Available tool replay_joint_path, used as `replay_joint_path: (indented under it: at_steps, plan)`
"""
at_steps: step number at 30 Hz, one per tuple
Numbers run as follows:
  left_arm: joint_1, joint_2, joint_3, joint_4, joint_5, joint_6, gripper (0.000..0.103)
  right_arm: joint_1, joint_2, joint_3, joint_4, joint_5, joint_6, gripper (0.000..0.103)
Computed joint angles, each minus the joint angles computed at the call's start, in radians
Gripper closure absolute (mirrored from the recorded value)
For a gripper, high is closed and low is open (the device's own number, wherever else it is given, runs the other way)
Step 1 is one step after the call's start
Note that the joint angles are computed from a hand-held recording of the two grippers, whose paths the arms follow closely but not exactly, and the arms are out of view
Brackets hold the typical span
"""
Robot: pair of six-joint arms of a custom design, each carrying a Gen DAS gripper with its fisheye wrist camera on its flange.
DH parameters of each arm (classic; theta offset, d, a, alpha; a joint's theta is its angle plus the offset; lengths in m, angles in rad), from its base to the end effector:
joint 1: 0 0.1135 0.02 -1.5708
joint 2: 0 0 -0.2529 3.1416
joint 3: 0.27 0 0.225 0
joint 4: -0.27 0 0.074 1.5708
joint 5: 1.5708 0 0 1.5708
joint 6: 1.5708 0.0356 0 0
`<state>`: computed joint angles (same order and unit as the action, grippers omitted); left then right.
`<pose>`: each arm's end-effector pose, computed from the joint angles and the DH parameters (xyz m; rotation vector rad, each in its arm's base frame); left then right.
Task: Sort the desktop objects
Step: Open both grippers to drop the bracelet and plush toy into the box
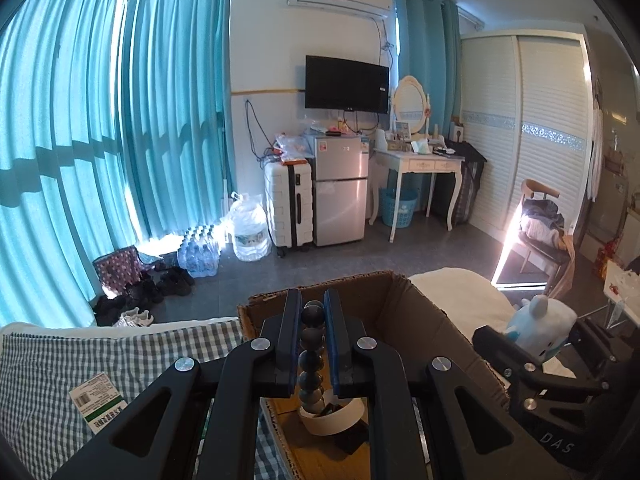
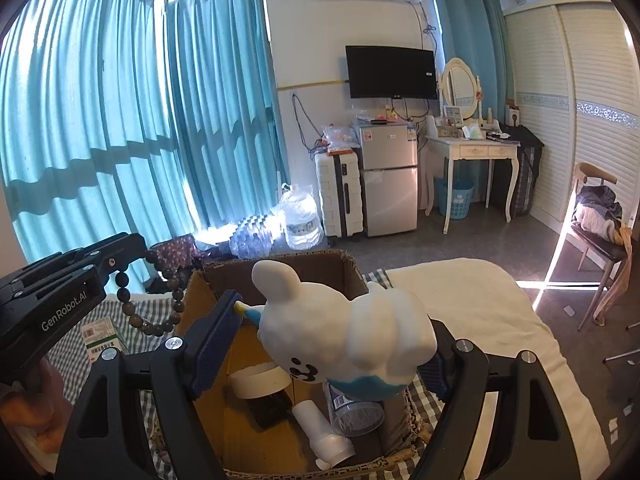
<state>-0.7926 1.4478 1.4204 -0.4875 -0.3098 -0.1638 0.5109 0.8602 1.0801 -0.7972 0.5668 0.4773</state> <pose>0.2192 -0.2070 0.3654 0.4589 2.0182 -0.2674 0.1321 0.0521 0.3543 0.2855 2.0293 0.0014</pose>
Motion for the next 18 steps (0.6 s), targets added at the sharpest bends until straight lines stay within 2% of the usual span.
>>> replay_joint_path:
  at_steps: [11,18]
  plan:
    - [0.033,0.184,0.096,-0.034,0.119,0.001,0.092,-0.159,0.1,-0.043,0.068,-0.188,-0.069,0.024]
    - [0.052,0.329,0.214,-0.123,0.209,-0.002,0.092,-0.245,0.168,-0.06,0.092,-0.316,-0.08,0.024]
